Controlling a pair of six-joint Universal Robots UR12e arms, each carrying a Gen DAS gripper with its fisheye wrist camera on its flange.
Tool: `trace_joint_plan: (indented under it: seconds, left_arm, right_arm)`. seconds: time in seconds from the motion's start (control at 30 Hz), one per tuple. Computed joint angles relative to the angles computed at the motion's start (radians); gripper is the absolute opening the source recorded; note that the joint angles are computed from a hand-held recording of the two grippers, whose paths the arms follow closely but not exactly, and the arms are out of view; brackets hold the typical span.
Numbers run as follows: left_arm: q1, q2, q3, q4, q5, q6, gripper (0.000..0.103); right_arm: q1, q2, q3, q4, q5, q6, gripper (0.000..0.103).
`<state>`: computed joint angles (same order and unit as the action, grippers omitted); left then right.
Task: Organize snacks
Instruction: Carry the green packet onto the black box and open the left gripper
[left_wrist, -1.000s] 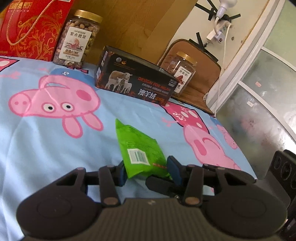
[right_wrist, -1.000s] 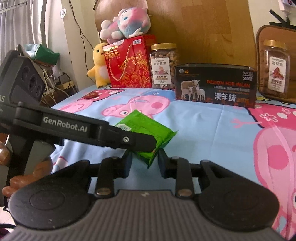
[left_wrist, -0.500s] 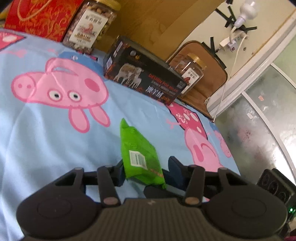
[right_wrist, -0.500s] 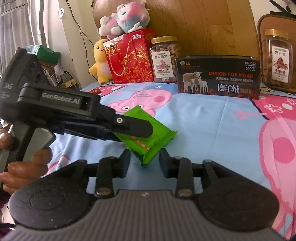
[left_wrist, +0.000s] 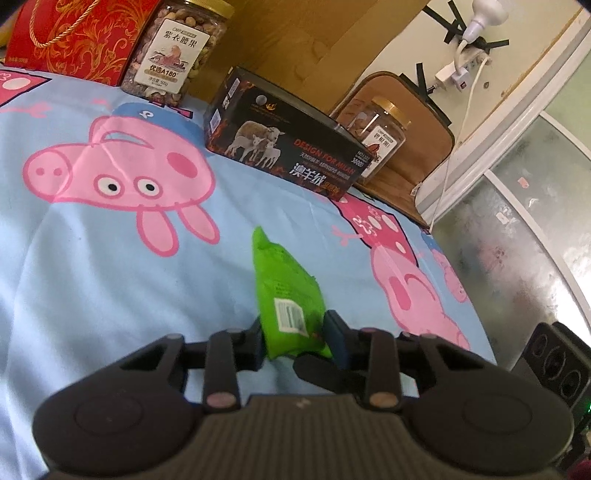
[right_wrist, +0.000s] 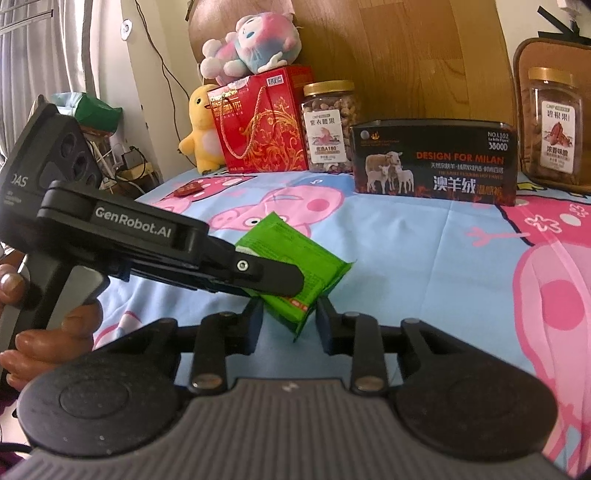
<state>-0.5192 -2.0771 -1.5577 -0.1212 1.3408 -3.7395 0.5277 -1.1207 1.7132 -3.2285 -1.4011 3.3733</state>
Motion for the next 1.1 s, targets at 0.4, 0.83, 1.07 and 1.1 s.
trace_joint_plan:
  seconds: [0.4,0.83,1.07,1.1]
  left_arm:
    - [0.011,0.001,-0.004,0.009,-0.002,-0.018,0.029]
    - [0.024,-0.007,0.055,0.054,-0.043,0.029,0.021]
    - [0.032,-0.103,0.283,-0.013,-0.006,0.133,0.021]
    - [0.036,-0.125,0.324,-0.031,-0.004,0.135,0.021]
  right_arm:
    - [0.002,0.001,-0.009,0.038,-0.003,-0.006,0.035]
    - [0.007,0.015,-0.039,-0.047,-0.072,-0.042,0.029]
    - [-0.032,0.071,-0.168,-0.078,-0.124,-0.111,0.029]
    - [-0.039,0.084,-0.193,-0.07,-0.127,-0.111,0.029]
